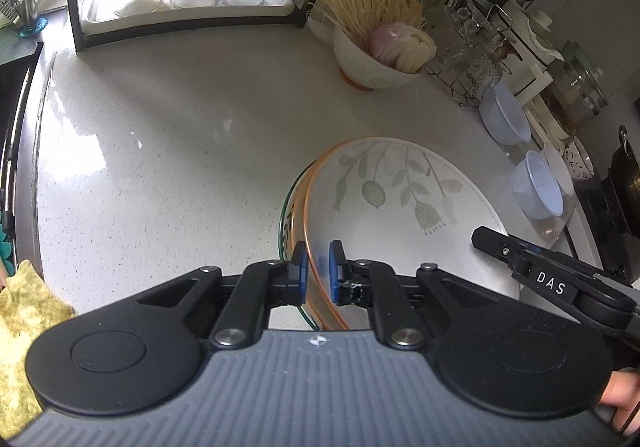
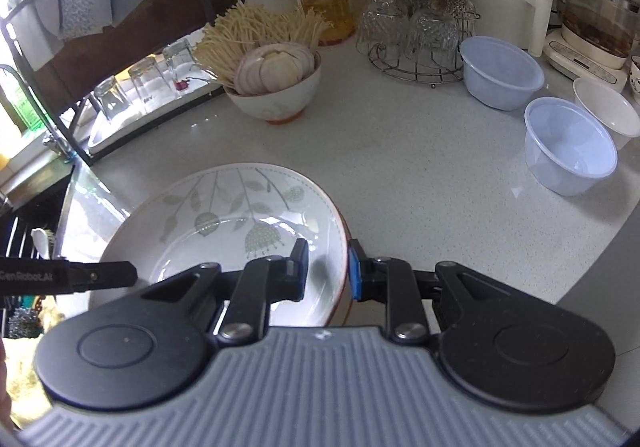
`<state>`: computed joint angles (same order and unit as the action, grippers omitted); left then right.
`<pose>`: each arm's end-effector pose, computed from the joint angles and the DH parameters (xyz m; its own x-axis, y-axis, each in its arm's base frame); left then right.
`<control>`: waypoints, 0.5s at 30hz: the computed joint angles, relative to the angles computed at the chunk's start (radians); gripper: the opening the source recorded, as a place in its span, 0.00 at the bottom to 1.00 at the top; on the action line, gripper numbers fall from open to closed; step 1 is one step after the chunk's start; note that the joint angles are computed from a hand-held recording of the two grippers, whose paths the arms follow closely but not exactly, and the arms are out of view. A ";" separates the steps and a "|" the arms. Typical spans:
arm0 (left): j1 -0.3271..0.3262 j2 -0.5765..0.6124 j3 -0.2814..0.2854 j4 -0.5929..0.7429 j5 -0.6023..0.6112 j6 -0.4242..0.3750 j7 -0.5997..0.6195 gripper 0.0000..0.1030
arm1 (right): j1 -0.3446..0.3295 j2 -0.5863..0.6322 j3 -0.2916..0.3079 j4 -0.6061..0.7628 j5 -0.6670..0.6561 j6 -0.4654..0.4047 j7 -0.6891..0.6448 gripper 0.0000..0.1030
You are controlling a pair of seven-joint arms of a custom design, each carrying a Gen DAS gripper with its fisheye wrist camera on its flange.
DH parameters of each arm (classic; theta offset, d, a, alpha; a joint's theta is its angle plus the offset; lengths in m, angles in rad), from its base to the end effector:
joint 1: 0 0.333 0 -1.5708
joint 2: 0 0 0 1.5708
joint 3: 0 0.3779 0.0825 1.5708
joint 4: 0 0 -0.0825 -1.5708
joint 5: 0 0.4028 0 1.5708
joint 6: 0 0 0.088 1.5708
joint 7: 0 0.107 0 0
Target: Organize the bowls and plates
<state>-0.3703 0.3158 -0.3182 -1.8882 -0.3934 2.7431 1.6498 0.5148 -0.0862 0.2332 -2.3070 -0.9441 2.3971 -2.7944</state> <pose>0.5610 -0.4132 0.4540 -0.4492 -0.8153 0.3653 -0.8477 0.2599 -0.4624 0.3900 0.3558 0.4500 -0.4277 -0.8918 -0.1473 -0.6433 0.4148 -0.6435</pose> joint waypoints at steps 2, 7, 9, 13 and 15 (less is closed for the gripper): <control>-0.006 0.004 0.005 0.005 0.014 -0.001 -0.001 0.12 | 0.004 0.007 0.003 0.007 0.005 -0.018 -0.007 0.23; -0.016 0.011 0.011 0.014 0.041 -0.003 -0.008 0.12 | 0.010 0.017 0.001 0.011 0.008 -0.034 -0.018 0.23; -0.022 0.014 0.016 0.018 0.056 -0.007 -0.015 0.12 | 0.010 0.020 -0.003 0.011 0.010 -0.030 -0.017 0.23; -0.025 0.022 0.017 0.037 0.065 -0.042 -0.040 0.12 | 0.009 0.030 -0.009 0.011 0.025 -0.027 -0.011 0.23; -0.034 0.027 0.026 0.051 0.082 -0.062 -0.066 0.13 | 0.007 0.029 -0.013 0.006 0.028 -0.016 -0.007 0.23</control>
